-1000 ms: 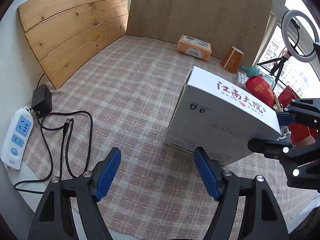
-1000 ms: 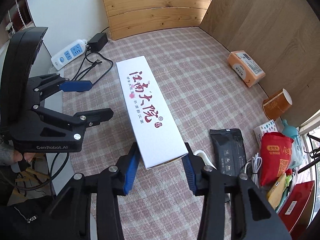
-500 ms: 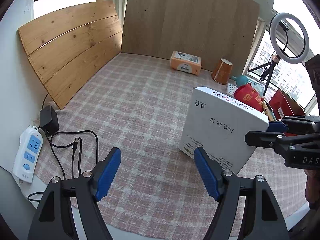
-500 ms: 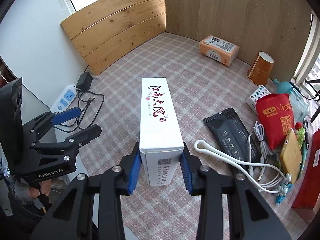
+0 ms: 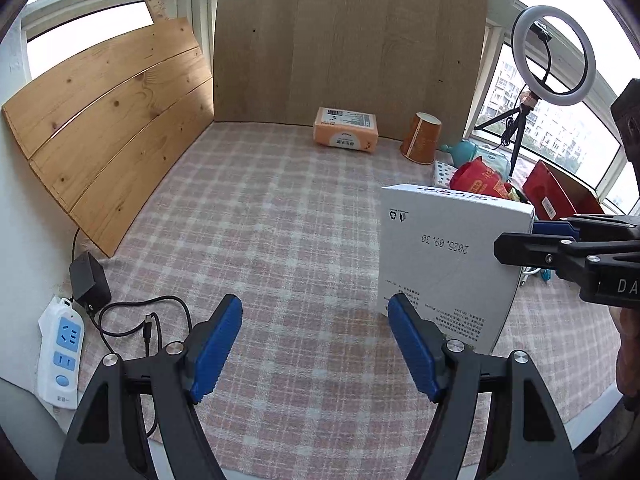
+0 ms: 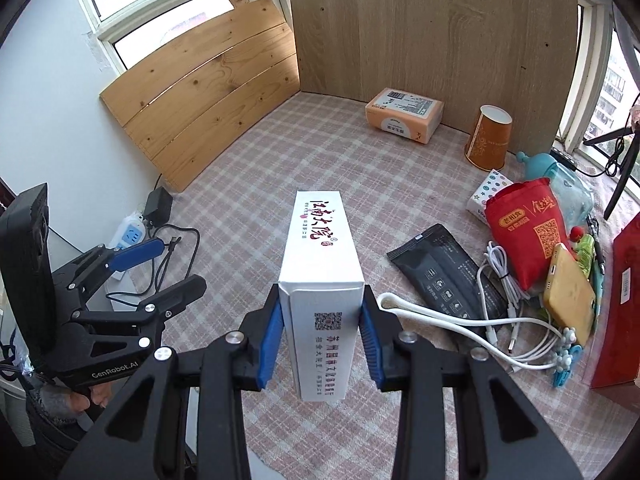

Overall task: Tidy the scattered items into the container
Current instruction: 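Carry the held white box with the right gripper over the red cardboard box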

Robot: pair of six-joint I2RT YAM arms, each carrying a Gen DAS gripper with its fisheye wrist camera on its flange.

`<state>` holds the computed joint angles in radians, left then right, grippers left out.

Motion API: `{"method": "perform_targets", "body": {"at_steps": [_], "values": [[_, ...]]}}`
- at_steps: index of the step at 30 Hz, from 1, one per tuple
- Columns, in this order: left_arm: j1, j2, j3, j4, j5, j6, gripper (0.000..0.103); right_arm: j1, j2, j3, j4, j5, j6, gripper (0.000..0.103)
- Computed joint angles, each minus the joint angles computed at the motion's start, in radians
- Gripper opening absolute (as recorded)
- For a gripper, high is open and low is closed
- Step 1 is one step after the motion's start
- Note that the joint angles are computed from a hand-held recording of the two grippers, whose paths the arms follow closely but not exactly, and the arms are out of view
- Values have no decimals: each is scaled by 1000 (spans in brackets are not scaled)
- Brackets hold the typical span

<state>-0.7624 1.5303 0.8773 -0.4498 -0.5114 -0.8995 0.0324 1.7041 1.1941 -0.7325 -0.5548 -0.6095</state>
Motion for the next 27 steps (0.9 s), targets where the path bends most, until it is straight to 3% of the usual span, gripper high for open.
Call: {"method": "perform_targets", "body": {"at_steps": [7,15,21,27], "values": [[43,68,114,25,39,138,73,-137,-25,56,-68,-109,26,35],[37,189,290,-4,43,167,73,-341,35,238,-186,-206,-33,35],[-12,289,435,-64,19,116,73,-533,171,498,-249,-260,-98,35],[-69,426,647,-171,-10,78,73,-699,515,996,-327,-243,-37,35]]}}
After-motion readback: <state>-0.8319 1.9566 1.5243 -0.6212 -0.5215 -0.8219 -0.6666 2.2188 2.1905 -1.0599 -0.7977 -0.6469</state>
